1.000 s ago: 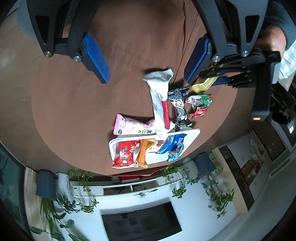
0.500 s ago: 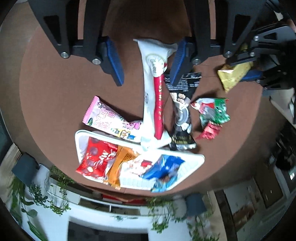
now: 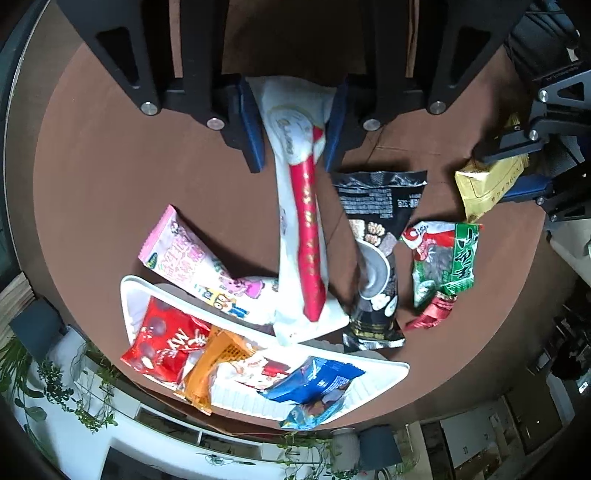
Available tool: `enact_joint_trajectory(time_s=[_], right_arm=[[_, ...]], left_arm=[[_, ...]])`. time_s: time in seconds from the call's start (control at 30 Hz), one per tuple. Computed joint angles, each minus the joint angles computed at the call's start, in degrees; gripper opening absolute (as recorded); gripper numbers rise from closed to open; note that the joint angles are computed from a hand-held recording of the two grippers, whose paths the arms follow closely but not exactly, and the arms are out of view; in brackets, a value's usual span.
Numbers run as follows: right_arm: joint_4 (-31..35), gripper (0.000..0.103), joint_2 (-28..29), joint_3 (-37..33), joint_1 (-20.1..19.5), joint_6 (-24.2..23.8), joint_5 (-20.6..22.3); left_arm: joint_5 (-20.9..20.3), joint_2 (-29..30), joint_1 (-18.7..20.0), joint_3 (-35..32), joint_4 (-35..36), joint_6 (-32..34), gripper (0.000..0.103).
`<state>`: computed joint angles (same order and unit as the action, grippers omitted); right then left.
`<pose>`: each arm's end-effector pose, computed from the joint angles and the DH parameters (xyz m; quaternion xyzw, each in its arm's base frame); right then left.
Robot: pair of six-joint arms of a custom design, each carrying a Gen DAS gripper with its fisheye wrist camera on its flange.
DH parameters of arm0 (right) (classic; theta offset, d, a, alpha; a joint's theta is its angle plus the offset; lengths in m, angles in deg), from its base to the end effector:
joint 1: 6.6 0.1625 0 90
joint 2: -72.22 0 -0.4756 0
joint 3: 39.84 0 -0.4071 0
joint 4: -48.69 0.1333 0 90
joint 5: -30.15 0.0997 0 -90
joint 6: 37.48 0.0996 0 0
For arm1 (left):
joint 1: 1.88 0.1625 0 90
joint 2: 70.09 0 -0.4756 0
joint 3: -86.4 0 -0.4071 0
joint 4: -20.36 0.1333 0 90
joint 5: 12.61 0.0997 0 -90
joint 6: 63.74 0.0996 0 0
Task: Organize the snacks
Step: 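Grasp the gold pack with the left tool while the right grasps the white-red stick pack, then carry the gold pack into the tray with the left tool while the right places the white-red stick pack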
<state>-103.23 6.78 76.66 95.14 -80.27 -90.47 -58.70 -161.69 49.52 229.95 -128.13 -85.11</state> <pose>0.1963 -0.5389 0.2130 0.4177 -0.8650 0.0176 0.2777 -0.0570 -0.3958 0.2574 0.1176 0.9187 -0.2324 0.2969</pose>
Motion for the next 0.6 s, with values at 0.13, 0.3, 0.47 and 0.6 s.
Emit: enact_joint_trajectory(time_s=[0.13, 0.3, 0.47, 0.6], right_arm=[[2.1, 0.036, 0.8, -1.3, 0.5, -0.8, -0.5], [1.7, 0.021, 0.4, -1.0, 0.2, -0.4, 0.3], [1.1, 0.019, -1.1, 0.0, -0.5, 0.7, 2.0], [-0.3, 0.019, -3.3, 1.1, -1.5, 1.9, 4.7]], left_arm=[[0.0, -0.1, -0.1, 0.1, 0.0, -0.1, 0.029], [-0.5, -0.3, 0.1, 0.2, -0.4, 0.4, 0.029], [-0.8, -0.3, 0.3, 0.5, -2.2, 1.0, 0.029], [-1.5, -0.9, 0.6, 0.9, -3.5, 1.1, 0.029]])
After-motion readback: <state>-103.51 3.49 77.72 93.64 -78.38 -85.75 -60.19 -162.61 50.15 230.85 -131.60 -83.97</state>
